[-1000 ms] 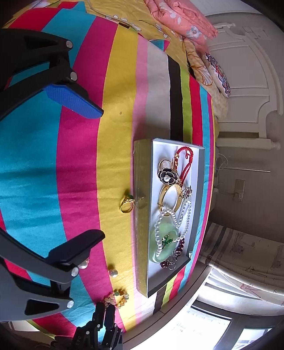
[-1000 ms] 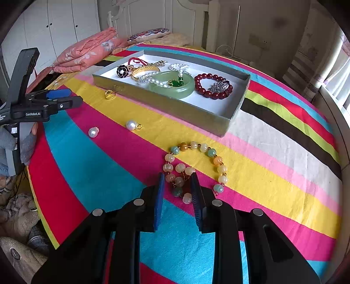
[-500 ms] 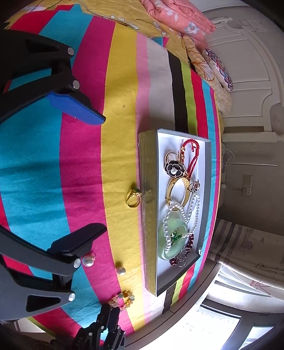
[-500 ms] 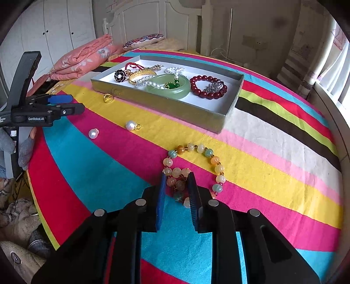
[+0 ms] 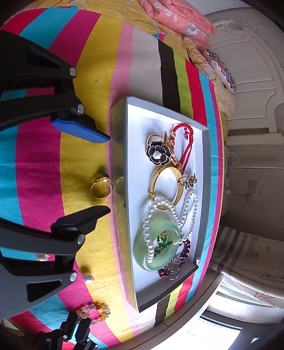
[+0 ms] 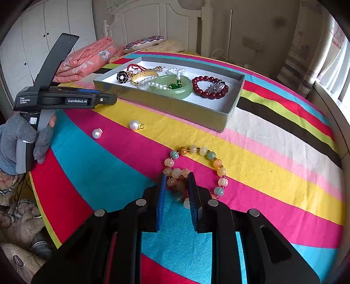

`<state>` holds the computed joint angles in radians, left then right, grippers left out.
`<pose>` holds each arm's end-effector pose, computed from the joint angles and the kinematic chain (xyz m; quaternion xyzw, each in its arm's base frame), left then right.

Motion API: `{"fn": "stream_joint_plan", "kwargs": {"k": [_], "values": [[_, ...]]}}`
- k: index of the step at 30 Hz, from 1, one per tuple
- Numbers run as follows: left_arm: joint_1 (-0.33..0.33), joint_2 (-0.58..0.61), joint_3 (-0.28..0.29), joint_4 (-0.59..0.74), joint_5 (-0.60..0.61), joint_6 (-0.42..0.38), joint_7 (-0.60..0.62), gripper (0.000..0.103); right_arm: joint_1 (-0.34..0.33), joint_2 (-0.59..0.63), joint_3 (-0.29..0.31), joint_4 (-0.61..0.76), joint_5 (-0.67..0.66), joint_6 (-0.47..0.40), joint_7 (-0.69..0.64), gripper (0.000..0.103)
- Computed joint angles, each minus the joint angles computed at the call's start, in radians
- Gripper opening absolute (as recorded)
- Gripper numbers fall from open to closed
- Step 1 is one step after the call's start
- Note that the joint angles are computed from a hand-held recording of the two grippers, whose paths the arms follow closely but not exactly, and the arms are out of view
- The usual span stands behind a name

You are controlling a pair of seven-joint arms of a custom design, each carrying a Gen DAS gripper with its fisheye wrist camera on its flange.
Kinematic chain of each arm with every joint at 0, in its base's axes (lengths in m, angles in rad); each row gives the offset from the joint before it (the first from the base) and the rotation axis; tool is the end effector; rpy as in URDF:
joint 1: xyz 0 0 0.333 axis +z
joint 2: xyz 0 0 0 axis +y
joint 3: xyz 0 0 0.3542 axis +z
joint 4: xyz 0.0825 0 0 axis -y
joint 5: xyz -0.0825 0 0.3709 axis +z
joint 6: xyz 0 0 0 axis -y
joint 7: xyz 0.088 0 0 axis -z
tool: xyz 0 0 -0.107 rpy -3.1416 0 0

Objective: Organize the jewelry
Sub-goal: 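Lift the bead bracelet with the right tool while the left tool grasps the gold ring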

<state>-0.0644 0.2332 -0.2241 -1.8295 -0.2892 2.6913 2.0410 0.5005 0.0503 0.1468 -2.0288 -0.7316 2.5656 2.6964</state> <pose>0.6395 -0.1658 0.5231 -0.4752 0.8157 -0.2907 0.1564 0.4654 0.3630 0.5176 -0.6792 0.6489 -0.2340 0.2509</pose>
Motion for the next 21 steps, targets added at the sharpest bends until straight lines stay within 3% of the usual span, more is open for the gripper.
{"fn": "stream_joint_plan", "kwargs": {"k": [4, 6, 8, 15, 21], "values": [[-0.020, -0.003, 0.011, -0.015, 0.064, 0.036, -0.028, 0.047, -0.001, -0.002, 0.000, -0.003, -0.001, 0.004, 0.003, 0.021], [-0.014, -0.007, 0.004, -0.025, 0.059, 0.047, -0.016, 0.032, -0.001, -0.002, 0.000, -0.003, 0.000, 0.004, 0.002, 0.021], [-0.009, -0.010, -0.001, -0.031, 0.050, 0.054, -0.002, 0.025, 0.000, -0.002, 0.001, -0.002, -0.005, -0.003, 0.005, 0.021], [0.008, -0.013, -0.014, -0.035, -0.007, 0.048, 0.040, 0.024, 0.015, 0.003, 0.004, 0.016, -0.064, -0.055, 0.049, 0.019], [0.009, -0.028, -0.012, -0.056, -0.034, 0.072, 0.059, 0.024, -0.003, -0.035, 0.000, -0.035, -0.142, 0.035, 0.155, 0.018]]}}
